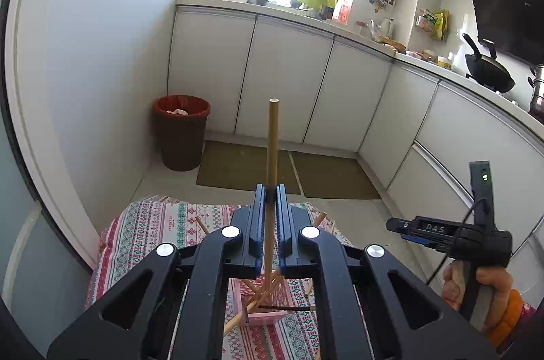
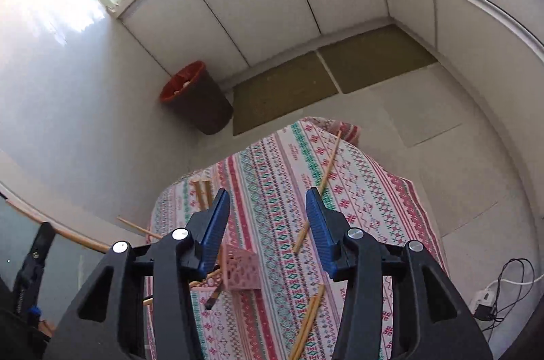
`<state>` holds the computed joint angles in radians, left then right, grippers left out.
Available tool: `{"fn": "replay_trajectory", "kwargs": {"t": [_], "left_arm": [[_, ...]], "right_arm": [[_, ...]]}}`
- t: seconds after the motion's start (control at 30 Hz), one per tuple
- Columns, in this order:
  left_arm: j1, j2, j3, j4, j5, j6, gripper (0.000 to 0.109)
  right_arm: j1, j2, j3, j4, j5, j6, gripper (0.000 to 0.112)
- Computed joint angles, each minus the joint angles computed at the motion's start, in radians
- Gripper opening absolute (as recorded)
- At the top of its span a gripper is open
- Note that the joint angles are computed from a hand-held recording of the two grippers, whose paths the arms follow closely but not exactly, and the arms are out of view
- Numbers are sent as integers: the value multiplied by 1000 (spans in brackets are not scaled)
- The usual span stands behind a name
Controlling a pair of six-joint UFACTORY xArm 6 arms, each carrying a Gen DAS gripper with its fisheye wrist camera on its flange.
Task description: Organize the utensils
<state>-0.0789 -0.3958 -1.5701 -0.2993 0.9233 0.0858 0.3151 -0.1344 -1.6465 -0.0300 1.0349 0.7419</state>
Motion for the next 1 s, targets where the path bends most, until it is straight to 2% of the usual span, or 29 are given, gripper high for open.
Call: {"fn": "replay_trajectory", "kwargs": {"t": [0.2, 0.27, 0.3, 0.4, 0.5, 0.53, 0.77, 0.83, 0.93, 0.97, 1.0], "left_arm": [[-19, 26, 0, 37, 21, 16, 7], [-27, 19, 22, 61, 25, 14, 14], [-29, 4, 42, 66, 13, 12, 21], [-21, -50, 92, 56, -65, 17, 32], [14, -79, 96, 12, -127, 18, 51], [28, -86, 96, -12, -142, 22, 55], [65, -112, 89, -68, -165, 43, 59], [70, -112, 88, -69, -166, 39, 60], [78, -108, 84, -74, -150, 30, 60], [83, -106, 82, -78, -141, 27, 60], [87, -106, 80, -78, -131, 23, 60]], "right_arm": [[-66, 78, 49, 76, -17, -17, 47], [-76, 103, 52, 80, -24, -25, 47], [-81, 125, 43, 81, -19, -28, 47], [-92, 185, 14, 70, -11, -22, 47], [-95, 261, -46, 46, 16, -13, 47], [-94, 294, -80, 35, 33, -10, 47], [-98, 551, -357, 1, 199, 6, 46], [-110, 605, -406, 44, 239, 10, 35], [-110, 573, -353, 6, 182, 55, 18], [-112, 553, -327, -3, 169, 63, 8], [-117, 529, -295, -1, 153, 67, 7]]}}
